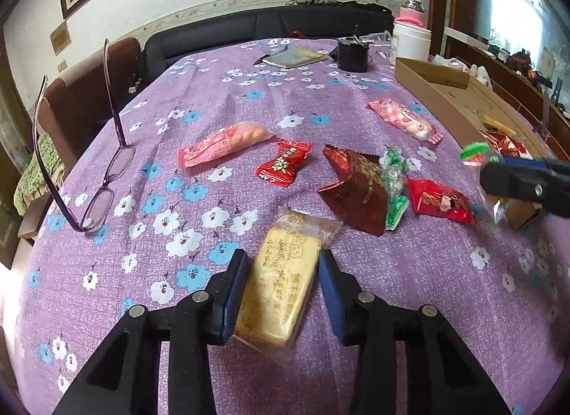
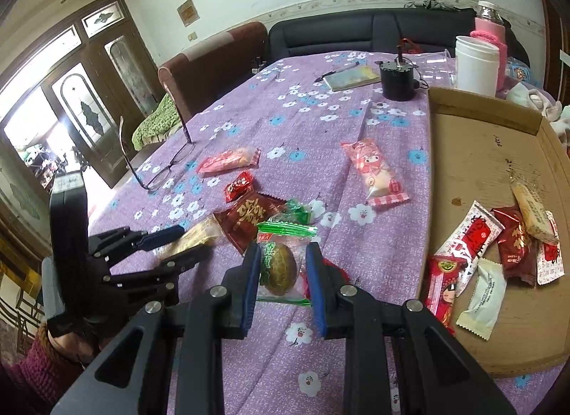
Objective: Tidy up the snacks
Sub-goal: 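Grasp the green-wrapped candy with the right gripper while the left reaches the biscuit pack, then carry the green-wrapped candy and yellow biscuit pack over the tray with both grippers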
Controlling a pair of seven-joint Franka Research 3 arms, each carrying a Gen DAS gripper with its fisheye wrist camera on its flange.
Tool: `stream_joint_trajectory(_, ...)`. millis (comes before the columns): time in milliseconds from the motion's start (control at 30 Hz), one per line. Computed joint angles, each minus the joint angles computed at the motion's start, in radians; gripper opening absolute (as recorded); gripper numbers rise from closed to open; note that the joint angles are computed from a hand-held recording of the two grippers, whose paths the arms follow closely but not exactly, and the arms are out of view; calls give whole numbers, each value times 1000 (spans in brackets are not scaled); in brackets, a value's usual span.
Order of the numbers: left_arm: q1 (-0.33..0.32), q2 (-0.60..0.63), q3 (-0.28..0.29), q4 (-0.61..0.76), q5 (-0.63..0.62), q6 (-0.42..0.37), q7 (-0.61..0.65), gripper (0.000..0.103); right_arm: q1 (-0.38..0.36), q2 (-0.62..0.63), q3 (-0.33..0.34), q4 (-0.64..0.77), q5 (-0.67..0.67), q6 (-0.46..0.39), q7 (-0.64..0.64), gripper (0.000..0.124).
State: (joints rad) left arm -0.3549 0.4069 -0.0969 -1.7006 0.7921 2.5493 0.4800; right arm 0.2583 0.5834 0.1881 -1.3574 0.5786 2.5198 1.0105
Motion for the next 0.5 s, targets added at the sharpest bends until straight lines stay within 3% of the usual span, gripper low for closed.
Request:
stream_joint_trajectory(267,13,-24,2,-36,4,44,-48,36,-10,-6,4,-5,28,17,-3,25)
stream_joint_trajectory(367,10,-28,4,-37,10,33,-59,36,-7,-5,1,-4,21,18,0,25)
stream_joint_trajectory(500,23,-12,-22,-10,-53,-21,20,40,-8,-7,1,-8,19,22,-2,25)
